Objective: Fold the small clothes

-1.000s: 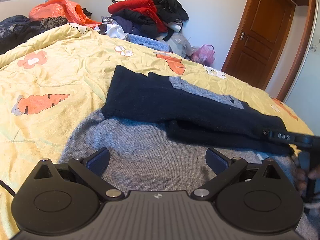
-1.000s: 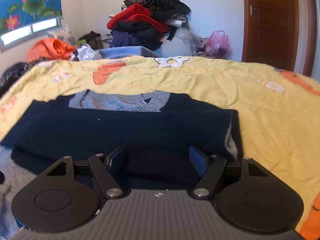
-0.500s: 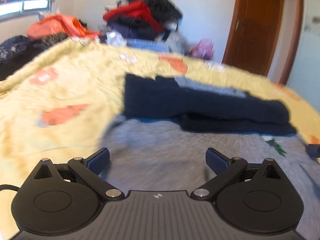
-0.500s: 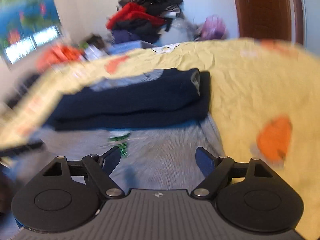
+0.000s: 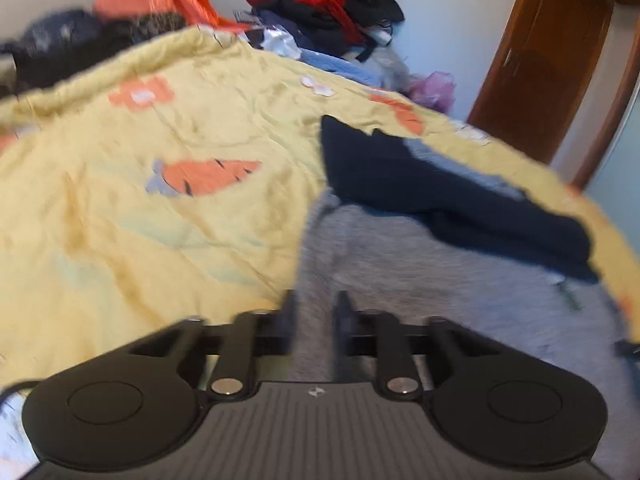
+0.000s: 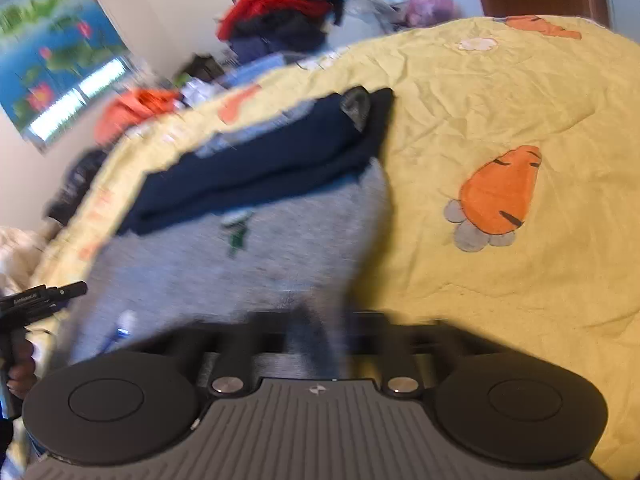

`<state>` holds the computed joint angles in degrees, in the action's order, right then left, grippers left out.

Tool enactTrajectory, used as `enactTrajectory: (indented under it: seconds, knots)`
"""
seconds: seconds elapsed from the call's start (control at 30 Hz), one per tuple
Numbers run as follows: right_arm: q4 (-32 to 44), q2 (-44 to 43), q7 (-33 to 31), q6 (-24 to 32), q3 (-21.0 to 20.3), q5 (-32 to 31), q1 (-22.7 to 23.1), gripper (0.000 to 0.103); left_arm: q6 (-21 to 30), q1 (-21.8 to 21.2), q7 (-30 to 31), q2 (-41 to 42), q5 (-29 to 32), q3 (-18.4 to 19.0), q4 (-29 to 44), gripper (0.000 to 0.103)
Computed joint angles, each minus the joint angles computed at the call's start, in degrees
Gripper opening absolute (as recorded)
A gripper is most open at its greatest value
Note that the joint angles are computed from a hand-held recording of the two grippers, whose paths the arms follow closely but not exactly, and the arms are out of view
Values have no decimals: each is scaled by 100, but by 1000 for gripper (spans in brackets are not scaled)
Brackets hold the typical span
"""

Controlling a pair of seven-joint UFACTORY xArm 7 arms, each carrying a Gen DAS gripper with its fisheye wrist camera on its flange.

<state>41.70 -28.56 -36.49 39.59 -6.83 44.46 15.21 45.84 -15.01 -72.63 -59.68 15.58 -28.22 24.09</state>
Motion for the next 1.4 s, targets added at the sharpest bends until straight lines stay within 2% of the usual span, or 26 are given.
enactTrajectory:
  seconds: [0.07, 0.17, 0.3, 0.33, 0.37, 0.4, 0.47, 0.5, 0.57, 0.6, 0.63, 0.67, 0.7, 0.73, 0.83, 0.9, 0.97, 1.07, 1.1, 1.13, 1.17, 1.2, 1.27, 1.33, 1.37, 1.4]
  knots:
    - [-33, -52, -32, -16, 4, -34, -25, 8, 134, -64, 152, -2, -32, 136, 52, 5]
    - [-212, -313, 85, -362, 85, -383, -243, 7, 336, -197, 501, -101, -7, 226, 31, 4]
    - [-237, -257, -35, 19, -477, 26, -136, 7, 255, -304, 508, -404, -57, 133, -152, 4]
    - [-224, -262, 35, 129, -498, 103, -161, 11, 212, -370, 431, -532, -170, 177, -217, 5]
    - [-200, -277, 89, 311, -561, 215, -171, 21, 188, -450, 386, -634, -302, 247, -280, 7]
    - [-176, -301, 98, 538, -642, 313, -189, 41, 204, -556, 358, -776, -433, 308, -354, 9]
    - [-222, -451, -9, 963, -781, 493, -257, 60, 295, -774, 193, -1208, -690, 289, -557, 15]
    - [-231, -518, -21, 1173, -791, 469, -328, 61, 325, -892, 83, -1469, -803, 249, -679, 17]
    - [-283, -670, -16, 1432, -718, 373, -468, 61, 378, -1082, -101, -1830, -993, 161, -834, 17]
    - [-299, -707, -54, 1548, -708, 385, -479, 53, 360, -1132, -170, -1936, -1056, 137, -891, 17]
    - [-312, -732, -110, 1628, -671, 361, -493, 42, 305, -1150, -246, -2002, -1105, 110, -942, 17]
    - [-314, -731, -86, 1657, -548, 223, -540, 10, 267, -1144, -295, -2026, -1130, 98, -968, 17]
    - [-337, -726, -84, 1615, -423, 98, -574, 8, 268, -1109, -312, -1993, -1131, 95, -948, 16]
    - [-412, -804, -248, 1488, -371, 101, -549, 8, 359, -1070, -296, -1926, -1124, 109, -880, 5]
    - [-467, -1029, -122, 1168, -129, -310, -700, 8, 626, -1116, -140, -1962, -1095, 162, -745, 3]
    - [-471, -1080, -28, 1226, -312, -482, -776, 6, 887, -1192, 50, -1987, -1066, 127, -655, 2]
    - [-512, -1059, -6, 1325, -576, -388, -763, 6, 1128, -1254, 120, -2041, -1113, 72, -650, 2]
    - [-581, -1111, -10, 1512, -697, -226, -709, 9, 1064, -1453, 45, -2405, -1359, 204, -800, 3]
    - [-566, -1107, 61, 1623, -731, -173, -714, 20, 961, -1554, -5, -2540, -1522, 301, -887, 5]
    - [-521, -1088, 116, 1811, -815, -110, -713, 27, 868, -1674, -23, -2680, -1687, 410, -993, 9]
    - [-482, -1080, 169, 2013, -908, -29, -729, 44, 828, -1763, -40, -2789, -1823, 455, -1075, 17]
    - [-452, -1085, 192, 2251, -1036, 81, -748, 59, 789, -1838, -65, -2942, -1913, 433, -1166, 20]
    - [-405, -1068, 225, 2756, -1214, 245, -809, 65, 681, -1922, -137, -3157, -2042, 365, -1296, 26]
    - [-437, -1043, 244, 3082, -1224, 379, -900, 62, 575, -1875, -182, -3107, -2101, 331, -1310, 26]
    - [-454, -1048, 233, 3159, -1153, 408, -944, 48, 517, -1840, -169, -3048, -2100, 346, -1308, 26]
    - [-468, -1072, 213, 3140, -1004, 328, -1016, 28, 506, -1796, -133, -2980, -2077, 376, -1277, 26]
